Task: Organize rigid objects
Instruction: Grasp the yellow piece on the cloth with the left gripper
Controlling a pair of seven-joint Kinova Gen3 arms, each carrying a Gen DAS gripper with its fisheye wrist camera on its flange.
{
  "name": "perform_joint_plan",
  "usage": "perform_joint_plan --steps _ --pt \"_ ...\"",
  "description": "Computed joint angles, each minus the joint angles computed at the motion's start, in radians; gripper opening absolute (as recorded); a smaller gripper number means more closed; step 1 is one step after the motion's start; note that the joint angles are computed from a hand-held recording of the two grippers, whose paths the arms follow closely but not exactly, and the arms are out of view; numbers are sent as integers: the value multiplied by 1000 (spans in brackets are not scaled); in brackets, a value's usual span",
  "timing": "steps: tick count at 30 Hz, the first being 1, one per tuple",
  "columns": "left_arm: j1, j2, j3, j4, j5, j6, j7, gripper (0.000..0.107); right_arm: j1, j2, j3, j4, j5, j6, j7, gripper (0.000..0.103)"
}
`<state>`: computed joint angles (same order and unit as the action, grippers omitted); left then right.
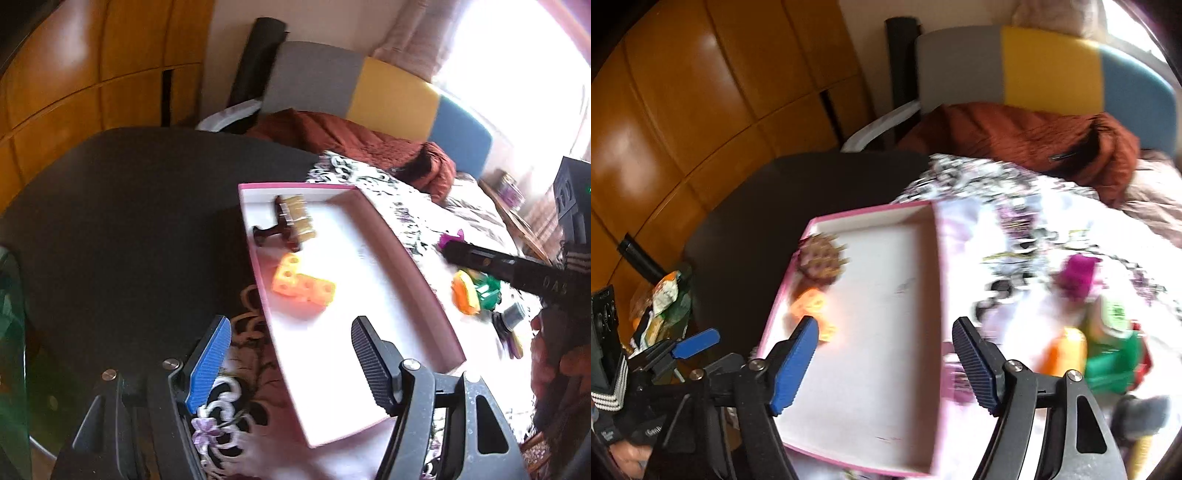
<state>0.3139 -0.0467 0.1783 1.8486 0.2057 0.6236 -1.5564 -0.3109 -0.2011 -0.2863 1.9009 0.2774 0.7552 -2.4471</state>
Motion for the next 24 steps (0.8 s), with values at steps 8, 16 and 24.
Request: perform_joint_plan --steps 8,16,24 --pt "73 44 59 -83 -93 39 52 69 149 -221 55 99 37 127 14 88" --pt "175 137 105 -211 -109 83 44 69 383 -367 219 284 1 50 16 88" --pt "359 320 95 -421 -243 198 148 60 476 -402 330 307 -128 8 116 85"
